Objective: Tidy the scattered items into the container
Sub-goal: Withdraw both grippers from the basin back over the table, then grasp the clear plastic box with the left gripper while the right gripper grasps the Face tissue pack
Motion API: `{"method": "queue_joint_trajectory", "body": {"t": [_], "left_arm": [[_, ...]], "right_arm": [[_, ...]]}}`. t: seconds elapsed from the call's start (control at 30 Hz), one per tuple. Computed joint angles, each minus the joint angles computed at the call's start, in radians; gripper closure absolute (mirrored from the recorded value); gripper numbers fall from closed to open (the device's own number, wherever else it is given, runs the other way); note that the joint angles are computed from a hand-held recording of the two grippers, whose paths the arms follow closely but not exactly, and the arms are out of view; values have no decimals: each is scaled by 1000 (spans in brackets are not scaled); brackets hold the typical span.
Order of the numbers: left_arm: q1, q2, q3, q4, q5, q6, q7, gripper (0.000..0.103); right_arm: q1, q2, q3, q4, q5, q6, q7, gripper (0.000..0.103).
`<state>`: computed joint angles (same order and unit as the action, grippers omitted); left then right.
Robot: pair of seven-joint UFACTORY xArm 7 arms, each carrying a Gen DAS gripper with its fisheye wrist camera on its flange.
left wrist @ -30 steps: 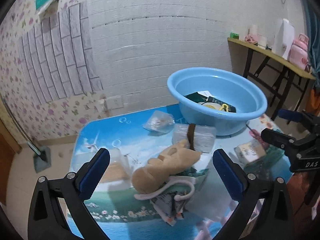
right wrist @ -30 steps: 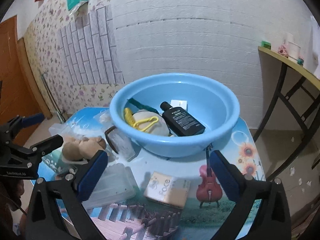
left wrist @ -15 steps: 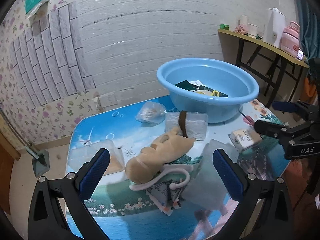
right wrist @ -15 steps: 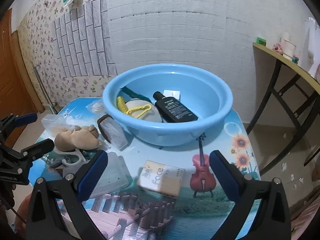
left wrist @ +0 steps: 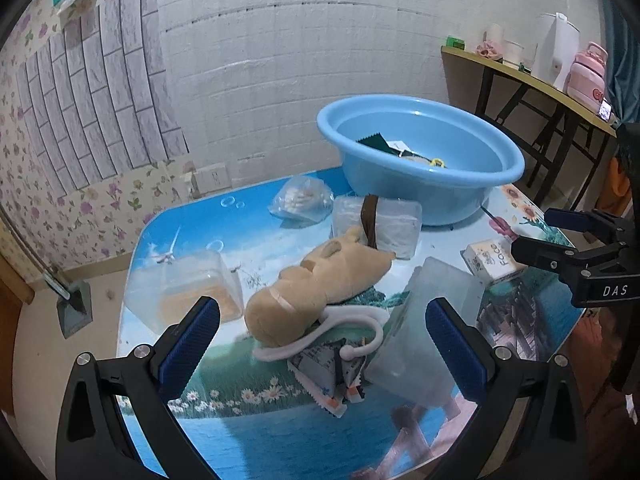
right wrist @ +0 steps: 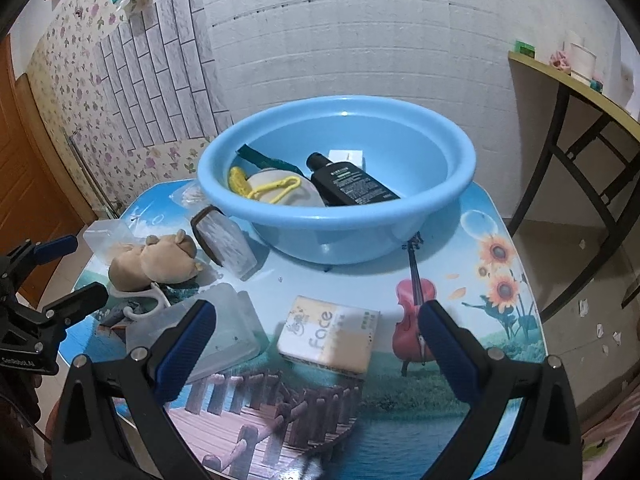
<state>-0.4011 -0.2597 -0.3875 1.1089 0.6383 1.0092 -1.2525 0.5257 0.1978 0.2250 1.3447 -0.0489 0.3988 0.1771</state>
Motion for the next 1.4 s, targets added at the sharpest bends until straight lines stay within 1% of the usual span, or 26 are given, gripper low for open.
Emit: {"method": "queue_joint_trajectory", "body": {"t": [0.2, 0.4, 0.8, 0.93, 1.1, 1.4], "left_arm": [[-2, -9, 1, -21, -14, 3, -7, 0], [0, -18, 5, -45, -38, -18, -11, 0], [-13, -1, 4, -50, -55, -39, -1, 0], [-17, 2, 6, -54, -65, -58, 4, 0], [-18, -1, 3, -54, -55, -46, 1, 0], [10, -67, 2, -102, -57, -4, -26, 0]], "right_arm": [[-4, 0, -2, -15, 6, 3, 1, 0], [-8, 0, -2, -28, 12, 12, 7, 0], [-14, -12, 8, -55, 41, 18, -21, 1], [-15, -17, 7, -64, 46, 16, -20, 2], [-14, -20, 6, -70, 41, 20, -17, 2], [-17, -27, 3, -78, 35, 0, 3, 2]]}}
